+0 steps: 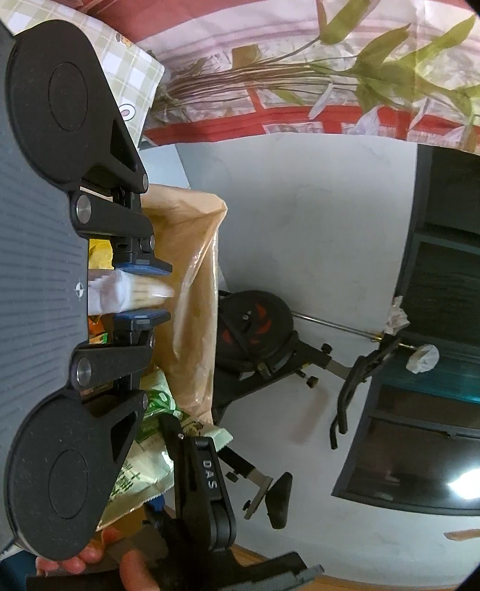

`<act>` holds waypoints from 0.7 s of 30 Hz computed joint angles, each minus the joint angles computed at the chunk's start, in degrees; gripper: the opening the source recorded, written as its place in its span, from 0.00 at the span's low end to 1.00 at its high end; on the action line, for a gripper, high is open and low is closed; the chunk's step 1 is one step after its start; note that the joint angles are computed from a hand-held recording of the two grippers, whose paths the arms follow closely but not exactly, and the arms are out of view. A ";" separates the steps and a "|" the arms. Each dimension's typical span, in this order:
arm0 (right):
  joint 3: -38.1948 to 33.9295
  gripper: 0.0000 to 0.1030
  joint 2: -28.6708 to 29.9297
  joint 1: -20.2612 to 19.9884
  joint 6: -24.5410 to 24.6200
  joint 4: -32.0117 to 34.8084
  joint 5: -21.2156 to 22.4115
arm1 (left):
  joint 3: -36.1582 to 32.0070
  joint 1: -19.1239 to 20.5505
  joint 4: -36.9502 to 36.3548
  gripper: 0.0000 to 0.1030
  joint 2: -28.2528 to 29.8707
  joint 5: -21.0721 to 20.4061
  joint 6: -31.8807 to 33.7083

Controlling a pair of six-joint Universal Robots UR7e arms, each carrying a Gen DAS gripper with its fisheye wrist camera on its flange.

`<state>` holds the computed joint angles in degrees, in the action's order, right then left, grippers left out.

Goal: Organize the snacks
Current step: 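Open the left tool to drop the cracker pack while the right tool lowers the green bag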

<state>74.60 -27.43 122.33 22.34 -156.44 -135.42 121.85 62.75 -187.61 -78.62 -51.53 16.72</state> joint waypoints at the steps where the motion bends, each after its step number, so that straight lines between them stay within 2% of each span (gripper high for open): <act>1: -0.10 0.75 0.03 -0.13 -0.25 -0.22 0.26 | -0.47 0.32 0.70 0.20 0.25 -0.21 -0.27; 3: -0.20 0.77 0.04 -0.35 -0.71 0.05 0.58 | -0.84 0.46 -0.25 0.20 0.92 0.06 0.46; 5: 0.02 0.80 0.08 -0.42 -2.78 -1.58 0.85 | -0.75 0.14 -2.26 0.25 1.39 0.70 2.14; 7: 0.27 0.83 0.00 -0.36 -4.81 -3.20 1.39 | -0.64 -0.22 -2.60 0.37 1.19 0.89 2.46; 10: 1.12 0.86 -0.84 -0.11 -8.64 -5.82 3.32 | -0.42 -0.97 -3.05 0.39 0.64 1.49 2.42; 14: 1.07 0.87 -1.51 0.89 -13.57 -7.23 2.92 | 0.05 -1.77 -2.33 0.41 -0.51 2.17 1.38; 18: 2.94 0.87 -3.37 1.58 -15.96 -8.51 4.13 | 1.38 -2.98 -1.53 0.50 -2.20 3.60 0.97; 21: 5.93 0.87 -4.71 2.41 -20.20 -11.90 4.40 | 3.22 -4.18 -0.90 0.56 -4.62 4.14 0.36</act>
<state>80.53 -32.14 124.73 2.14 -168.34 -131.02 125.07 58.57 -188.51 -83.24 -47.39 17.07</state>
